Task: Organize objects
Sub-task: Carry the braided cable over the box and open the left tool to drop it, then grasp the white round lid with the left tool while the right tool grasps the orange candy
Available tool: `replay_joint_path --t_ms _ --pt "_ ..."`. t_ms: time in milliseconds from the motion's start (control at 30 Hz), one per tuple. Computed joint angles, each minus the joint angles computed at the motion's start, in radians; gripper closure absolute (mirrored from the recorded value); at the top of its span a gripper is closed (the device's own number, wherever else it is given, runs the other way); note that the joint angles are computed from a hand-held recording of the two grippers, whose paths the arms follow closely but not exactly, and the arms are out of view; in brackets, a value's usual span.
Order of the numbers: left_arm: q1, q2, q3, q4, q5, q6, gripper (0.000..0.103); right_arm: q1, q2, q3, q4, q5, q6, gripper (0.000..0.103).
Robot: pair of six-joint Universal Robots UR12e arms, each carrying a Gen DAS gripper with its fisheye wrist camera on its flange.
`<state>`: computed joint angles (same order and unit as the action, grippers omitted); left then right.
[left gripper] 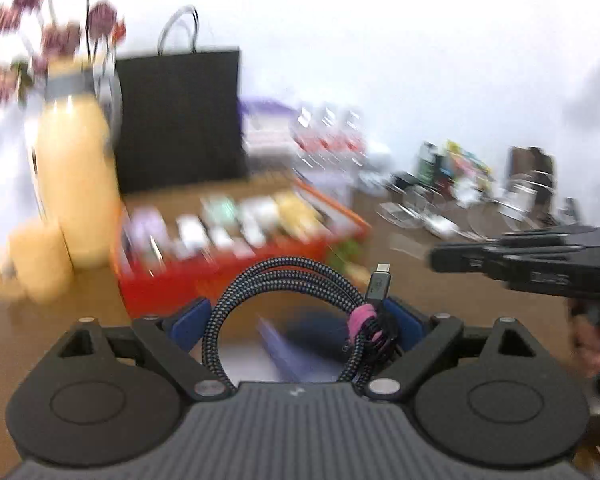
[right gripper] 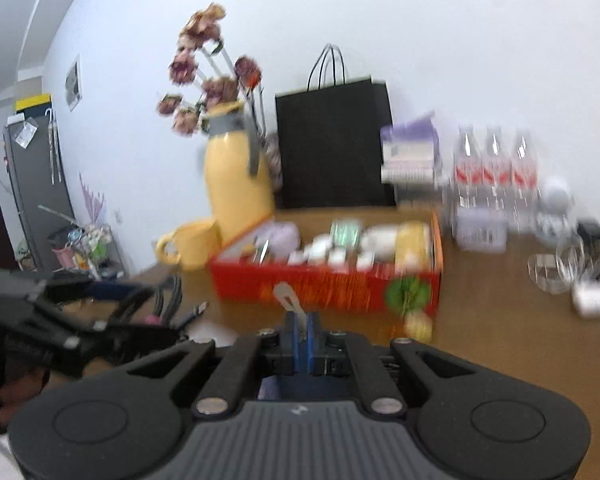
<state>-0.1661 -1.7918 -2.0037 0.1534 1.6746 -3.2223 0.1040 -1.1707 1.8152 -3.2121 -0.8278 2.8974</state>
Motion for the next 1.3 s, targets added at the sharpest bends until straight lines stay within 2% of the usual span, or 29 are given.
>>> replay_joint_path --t_ms 67,133,167,200,267,367,400,433,500,633,833,933,1000,1067,1233,1300 --pt "0.036 -0.040 0.091 -0.078 -0.013 0.006 0.009 0.018 0.044 -0.093 0.041 -0.016 0.008 0.099" --pt "0.075 -0.085 0.186 -0.191 -0.060 -0.044 0.009 0.043 0.097 -0.209 0.143 -0.060 -0.013 0.099" --pt "0.090 -0.111 0.236 -0.253 -0.081 -0.045 0.009 0.056 0.126 -0.262 0.180 -0.090 -0.013 0.099" --pt "0.096 -0.144 0.286 -0.297 -0.074 -0.046 0.009 0.069 0.154 -0.317 0.230 -0.118 -0.018 0.099" --pt "0.100 -0.203 0.362 -0.356 -0.070 0.017 0.009 0.089 0.220 -0.437 0.345 -0.153 -0.008 0.099" --pt "0.091 -0.277 0.434 -0.417 -0.019 0.045 0.008 0.106 0.293 -0.552 0.421 -0.193 0.025 0.099" --pt "0.091 -0.294 0.449 -0.444 -0.030 0.055 0.008 0.110 0.316 -0.589 0.448 -0.208 0.026 0.099" --pt "0.093 -0.302 0.450 -0.453 -0.047 0.057 0.007 0.112 0.331 -0.608 0.455 -0.220 0.028 0.099" --pt "0.098 -0.315 0.455 -0.466 -0.072 0.041 0.007 0.114 0.360 -0.642 0.470 -0.229 0.016 0.092" --pt "0.108 -0.311 0.426 -0.357 -0.103 0.031 0.004 0.111 0.395 -0.691 0.531 -0.222 0.025 0.089" --pt "0.105 -0.248 0.367 -0.245 -0.007 -0.040 0.002 0.098 0.342 -0.606 0.422 -0.206 0.051 0.083" --pt "0.094 -0.185 0.289 -0.174 0.050 -0.089 0.000 0.088 0.286 -0.525 0.351 -0.184 0.033 0.080" --pt "0.080 -0.144 0.224 -0.120 0.077 -0.120 0.000 0.077 0.236 -0.448 0.322 -0.155 0.015 0.074" --pt "0.057 -0.095 0.143 -0.080 0.099 -0.129 0.000 0.066 0.187 -0.365 0.298 -0.135 -0.002 0.069" --pt "-0.032 0.000 -0.038 0.012 0.175 -0.128 0.000 0.045 0.048 -0.108 0.220 -0.118 -0.082 0.065" --pt "-0.069 0.023 -0.085 0.018 0.204 -0.138 0.000 0.039 0.000 -0.017 0.192 -0.115 -0.097 0.056"
